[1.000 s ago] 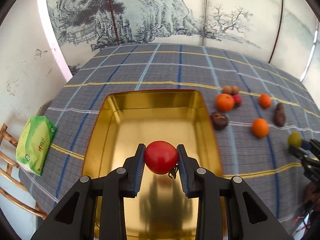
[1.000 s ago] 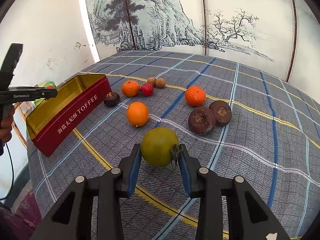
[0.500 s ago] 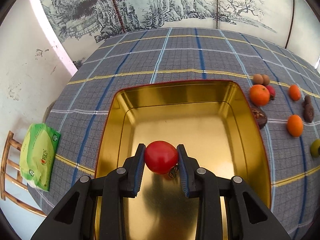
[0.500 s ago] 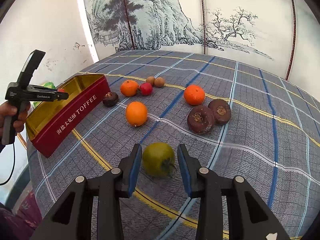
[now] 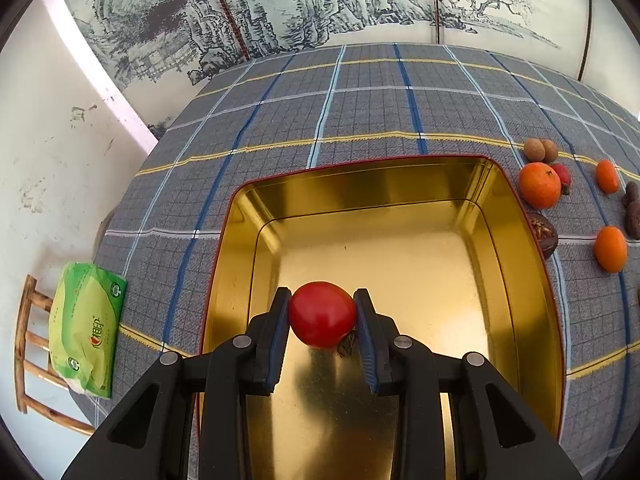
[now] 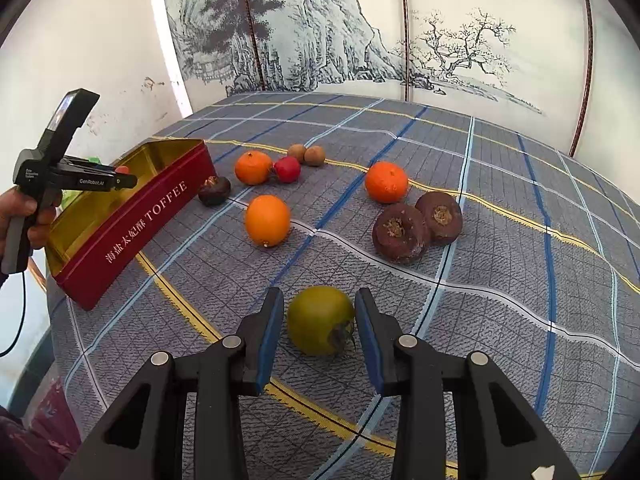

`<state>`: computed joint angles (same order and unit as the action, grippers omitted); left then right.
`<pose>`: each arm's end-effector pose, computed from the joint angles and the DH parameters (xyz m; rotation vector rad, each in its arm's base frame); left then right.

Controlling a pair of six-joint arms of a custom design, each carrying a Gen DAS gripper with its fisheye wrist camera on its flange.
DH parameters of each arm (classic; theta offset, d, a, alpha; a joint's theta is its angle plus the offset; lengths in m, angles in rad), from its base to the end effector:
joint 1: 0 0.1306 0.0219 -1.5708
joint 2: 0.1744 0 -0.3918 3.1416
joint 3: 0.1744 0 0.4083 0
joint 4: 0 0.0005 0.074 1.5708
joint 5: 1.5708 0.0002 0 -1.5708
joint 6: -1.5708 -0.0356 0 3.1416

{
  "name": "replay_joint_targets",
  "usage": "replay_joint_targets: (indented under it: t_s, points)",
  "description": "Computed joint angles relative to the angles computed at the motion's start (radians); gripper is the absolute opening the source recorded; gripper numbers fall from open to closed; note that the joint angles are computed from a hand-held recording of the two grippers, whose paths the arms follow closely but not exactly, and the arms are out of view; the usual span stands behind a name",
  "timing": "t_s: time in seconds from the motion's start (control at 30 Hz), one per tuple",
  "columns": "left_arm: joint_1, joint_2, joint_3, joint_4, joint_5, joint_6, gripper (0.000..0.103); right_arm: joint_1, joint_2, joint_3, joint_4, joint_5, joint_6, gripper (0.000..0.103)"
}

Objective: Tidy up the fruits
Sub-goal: 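Carry the red tomato into the gold tray and open the left tool, then carry the green fruit into the gold tray and open the right tool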

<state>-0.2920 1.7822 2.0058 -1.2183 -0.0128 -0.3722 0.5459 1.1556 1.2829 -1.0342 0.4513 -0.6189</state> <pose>0.6005 -0.1805 0.4921 0.8320 2.4274 0.0469 0.3490 0.1933 0.4793 0.2717 2.3428 -0.0050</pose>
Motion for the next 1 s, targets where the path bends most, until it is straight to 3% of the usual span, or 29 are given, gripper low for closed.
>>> replay_joint_targets:
  t_s: [0.4, 0.57, 0.7, 0.77, 0.87, 1.0]
  points:
    - [-0.004, -0.008, -0.022, 0.049, -0.041, -0.006, 0.034, -0.004, 0.047, 0.037, -0.062, -0.015, -0.001, 0.033]
    - [0.0, -0.036, -0.054, 0.079, -0.054, 0.009, 0.044, -0.006, 0.042, 0.033, -0.055, -0.021, -0.004, 0.033]
    - [0.021, -0.114, -0.123, 0.138, 0.024, 0.075, 0.056, -0.01, 0.027, 0.019, -0.029, -0.03, -0.009, 0.033]
    - [0.033, -0.183, -0.19, 0.198, 0.063, 0.116, 0.069, -0.013, 0.018, 0.011, -0.014, -0.037, -0.014, 0.033]
    - [0.043, -0.265, -0.267, 0.243, 0.117, 0.158, 0.073, -0.019, 0.007, 0.001, -0.003, -0.046, -0.016, 0.033]
    - [0.048, -0.346, -0.343, 0.245, 0.164, 0.167, 0.073, -0.021, 0.005, 0.0, -0.001, -0.047, -0.013, 0.033]
